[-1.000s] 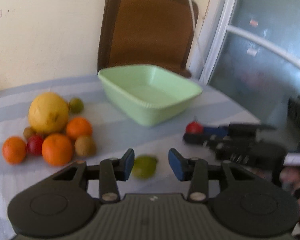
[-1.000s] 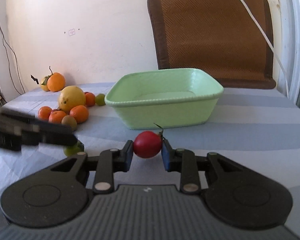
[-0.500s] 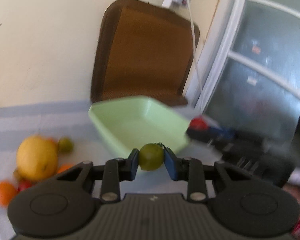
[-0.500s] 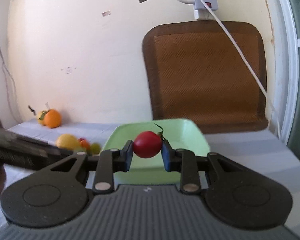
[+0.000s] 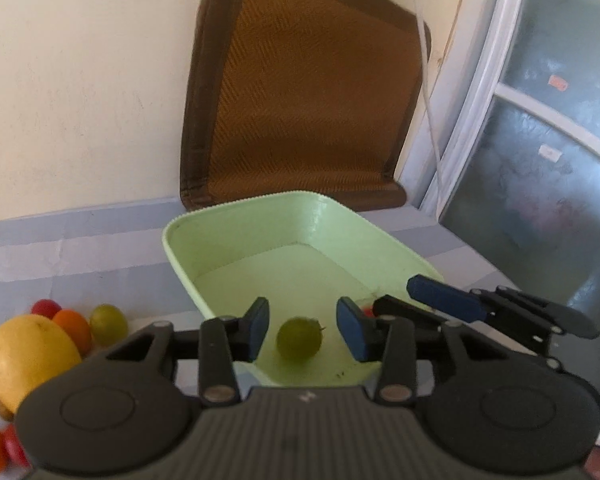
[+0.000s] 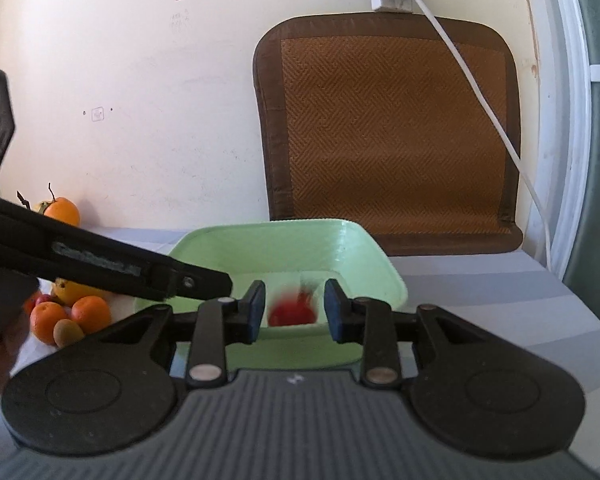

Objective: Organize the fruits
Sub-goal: 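Open the left tool over the green basin while the right tool releases the tomato there, then grasp a mandarin orange with the left tool while the right tool grasps another mandarin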

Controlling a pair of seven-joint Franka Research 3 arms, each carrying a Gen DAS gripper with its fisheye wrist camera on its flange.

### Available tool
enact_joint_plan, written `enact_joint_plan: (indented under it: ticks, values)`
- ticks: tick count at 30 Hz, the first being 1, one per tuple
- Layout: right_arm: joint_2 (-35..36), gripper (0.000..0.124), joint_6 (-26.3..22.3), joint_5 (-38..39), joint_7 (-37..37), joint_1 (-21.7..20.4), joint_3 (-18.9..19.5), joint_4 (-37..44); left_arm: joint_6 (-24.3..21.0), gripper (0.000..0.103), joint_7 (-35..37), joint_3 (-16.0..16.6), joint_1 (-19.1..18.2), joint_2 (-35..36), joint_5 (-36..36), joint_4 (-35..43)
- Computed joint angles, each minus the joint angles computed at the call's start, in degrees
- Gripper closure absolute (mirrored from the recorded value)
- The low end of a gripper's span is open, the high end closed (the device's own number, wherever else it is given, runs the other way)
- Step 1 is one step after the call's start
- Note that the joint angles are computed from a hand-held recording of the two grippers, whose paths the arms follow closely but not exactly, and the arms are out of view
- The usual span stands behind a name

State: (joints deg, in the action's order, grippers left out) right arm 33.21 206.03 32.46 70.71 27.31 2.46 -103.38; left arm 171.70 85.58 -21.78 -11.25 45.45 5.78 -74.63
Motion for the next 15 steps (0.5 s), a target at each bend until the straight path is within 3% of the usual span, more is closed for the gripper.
enact_joint_plan:
  ticks: [3,6,8,10,11,13,15]
  values:
    - [-0.3,0.078,1.73,-1.18,1.36,-1.35,1.31,-0.94,6.34,0.065,1.89,-4.9,5.88,-4.6,-1.24,-8.85]
    - [-1.46,0.078,5.95,-5.13,5.68,-4.55,4.7,-3.3,14.62,0.065,1.32,-11.08,14.81,-10.21,-1.05,-20.2]
    - [-2.51,0.078,7.42,-11.39,10.79,-8.05,7.96,-5.3,19.66,0.065,-1.81,-8.92,16.47,-15.29,-1.38,-27.43]
    - [-3.18,0.077,6.79,-21.24,17.78,-12.82,12.27,-6.96,22.53,0.064,-4.79,-2.65,13.9,-19.9,-3.45,-32.88]
    - [-3.14,0.077,5.84,-27.06,21.11,-15.31,14.69,-7.22,23.15,0.064,-5.5,-1.19,13.91,-21.54,-4.79,-35.28]
    - [-2.54,0.078,2.96,-35.12,23.8,-16.84,17.02,-6.18,23.02,0.058,-9.46,-3.58,18.34,-22.23,-2.22,-37.57]
    - [-1.56,0.078,-1.0,-39.09,22.21,-14.74,16.64,-3.7,23.52,0.051,-12.96,-5.97,22.14,-22.38,-0.73,-39.58]
